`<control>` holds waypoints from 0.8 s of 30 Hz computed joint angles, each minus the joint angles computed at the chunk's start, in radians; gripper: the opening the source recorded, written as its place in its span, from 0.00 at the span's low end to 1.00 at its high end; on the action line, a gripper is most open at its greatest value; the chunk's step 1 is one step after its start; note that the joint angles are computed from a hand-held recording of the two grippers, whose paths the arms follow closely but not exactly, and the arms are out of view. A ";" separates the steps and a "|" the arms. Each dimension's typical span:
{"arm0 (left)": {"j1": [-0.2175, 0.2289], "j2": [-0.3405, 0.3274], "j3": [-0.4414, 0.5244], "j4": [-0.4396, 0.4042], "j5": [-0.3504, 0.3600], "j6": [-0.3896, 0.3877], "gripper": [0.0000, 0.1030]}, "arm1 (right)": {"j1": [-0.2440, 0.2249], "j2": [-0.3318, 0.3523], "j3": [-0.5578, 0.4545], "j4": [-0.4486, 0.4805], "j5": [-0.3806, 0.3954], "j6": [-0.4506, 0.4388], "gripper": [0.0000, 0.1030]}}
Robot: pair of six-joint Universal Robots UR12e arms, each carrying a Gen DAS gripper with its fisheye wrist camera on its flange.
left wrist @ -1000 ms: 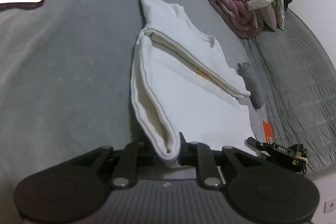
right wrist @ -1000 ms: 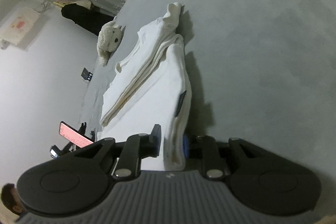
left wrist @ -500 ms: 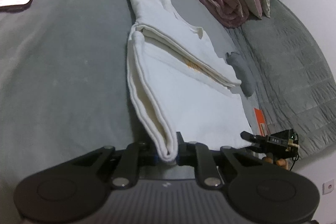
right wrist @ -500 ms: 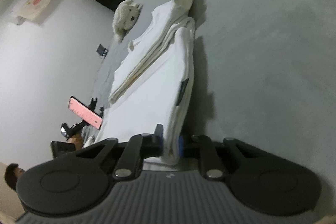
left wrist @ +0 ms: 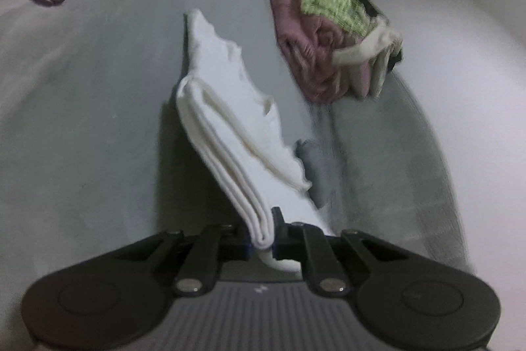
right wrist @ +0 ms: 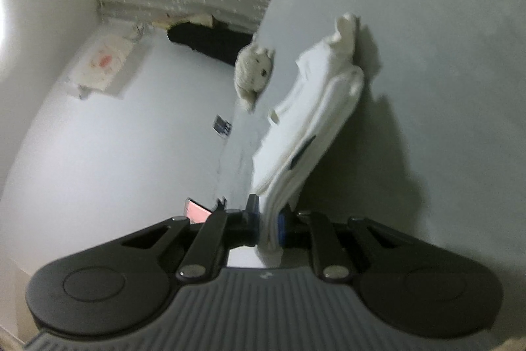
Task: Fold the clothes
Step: 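Lay the folded side down and open both grippers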
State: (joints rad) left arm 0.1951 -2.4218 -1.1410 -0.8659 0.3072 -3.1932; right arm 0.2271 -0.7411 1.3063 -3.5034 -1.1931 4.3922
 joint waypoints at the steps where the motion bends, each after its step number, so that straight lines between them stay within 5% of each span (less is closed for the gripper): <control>1: 0.000 -0.007 -0.001 0.061 -0.013 -0.069 0.09 | 0.002 0.006 -0.012 -0.008 -0.015 0.014 0.14; 9: -0.018 -0.095 0.066 0.634 0.021 -0.709 0.09 | 0.016 0.053 -0.113 -0.012 -0.133 0.090 0.14; 13: -0.031 -0.145 0.147 0.782 0.084 -0.961 0.09 | 0.023 0.085 -0.178 -0.010 -0.205 0.135 0.14; 17: -0.049 -0.191 0.235 0.826 0.148 -1.091 0.09 | 0.025 0.116 -0.232 0.004 -0.269 0.179 0.14; 24: -0.072 -0.251 0.358 0.790 0.225 -1.137 0.09 | 0.022 0.154 -0.292 0.042 -0.336 0.232 0.14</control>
